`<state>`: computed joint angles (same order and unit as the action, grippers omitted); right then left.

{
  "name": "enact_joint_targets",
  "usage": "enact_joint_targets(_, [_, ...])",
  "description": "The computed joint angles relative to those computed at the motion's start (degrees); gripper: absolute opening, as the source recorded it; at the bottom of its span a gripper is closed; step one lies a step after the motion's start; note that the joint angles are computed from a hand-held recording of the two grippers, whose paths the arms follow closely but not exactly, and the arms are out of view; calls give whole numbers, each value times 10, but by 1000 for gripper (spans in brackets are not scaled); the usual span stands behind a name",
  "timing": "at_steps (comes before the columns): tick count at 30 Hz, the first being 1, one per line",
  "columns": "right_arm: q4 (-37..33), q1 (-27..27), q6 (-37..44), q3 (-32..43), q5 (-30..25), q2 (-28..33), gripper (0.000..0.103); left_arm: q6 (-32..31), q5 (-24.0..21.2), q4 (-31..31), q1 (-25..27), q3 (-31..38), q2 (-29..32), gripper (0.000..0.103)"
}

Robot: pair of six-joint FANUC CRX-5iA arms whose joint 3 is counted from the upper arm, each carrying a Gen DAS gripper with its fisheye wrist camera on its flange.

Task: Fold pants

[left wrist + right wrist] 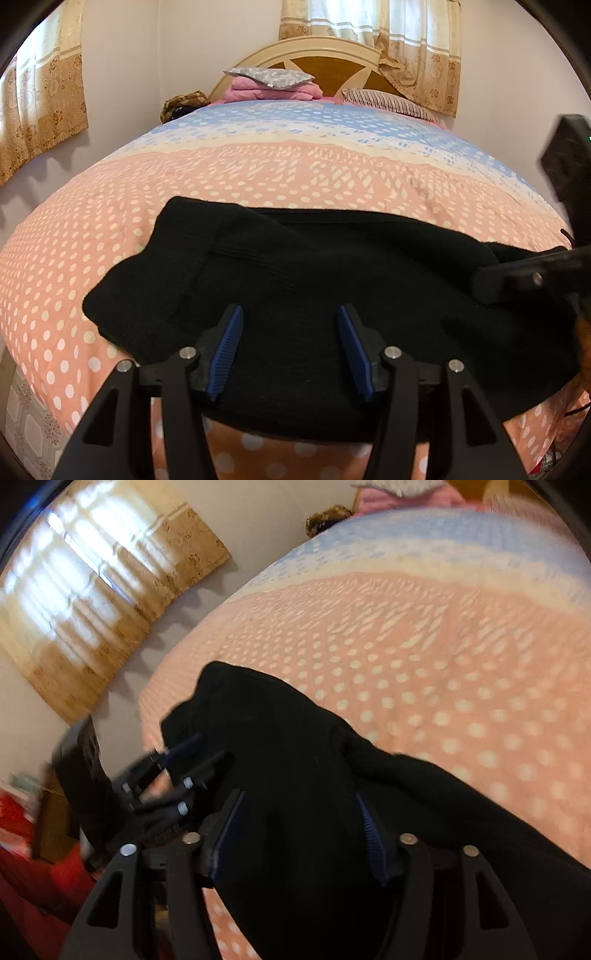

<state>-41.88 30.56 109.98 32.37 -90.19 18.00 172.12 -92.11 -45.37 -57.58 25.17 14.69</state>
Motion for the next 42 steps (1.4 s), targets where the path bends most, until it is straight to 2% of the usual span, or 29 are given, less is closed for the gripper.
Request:
enact_joint_targets(1, [-23, -5, -17, 18, -18, 19, 73, 1, 0, -1, -1, 0, 0, 57])
enact_joint_targets(3, [-47, -3, -25, 33, -18, 32, 74, 4, 0, -2, -2, -2, -1, 57])
enact_joint_targets(5, [-109, -12, -45, 61, -46, 60, 76, 3, 1, -1, -1, -1, 0, 57])
enact_joint_targets(9, [-125, -10, -54, 50, -2, 65, 76, 0, 5, 0, -1, -5, -3, 57])
enact_joint_targets(13, [-185, -59, -100, 92, -16, 96, 72, 2, 16, 1, 0, -14, -9, 57])
enact_joint_targets(16, [-252, -104, -174, 160, -62, 147, 64, -1, 15, 0, 0, -11, -7, 58])
enact_joint_targets(18, [-269, -117, -210, 195, -93, 176, 57, -6, 12, 1, 0, -8, -4, 58])
enact_joint_targets(22, [-268, -131, -217, 204, -123, 181, 54, -9, 19, 5, 2, -15, -12, 58])
enact_joint_targets(23, [-247, -133, -210, 194, -111, 167, 56, -10, 21, 6, 3, -16, -13, 58])
enact_joint_targets(27, [-133, -156, -183, 101, 3, 71, 56, -19, 11, 9, 5, -5, -7, 59])
enact_joint_targets(30, [47, -141, -184, 33, 110, 0, 56, -28, 4, 21, 12, 4, -5, 59])
enact_joint_targets(33, [222, -134, -243, -21, 219, -40, 56, -30, 7, 28, 16, 14, -12, 59])
enact_joint_targets(37, [414, -132, -342, -21, 263, -13, 56, -48, -6, 8, 12, 41, 1, 59])
enact_joint_targets(40, [544, -118, -369, 20, 218, 55, 57, -41, -10, 39, 37, 37, 7, 59])
enact_joint_targets(42, [584, -114, -366, 37, 188, 90, 57, -26, -1, 50, 46, 23, 4, 59])
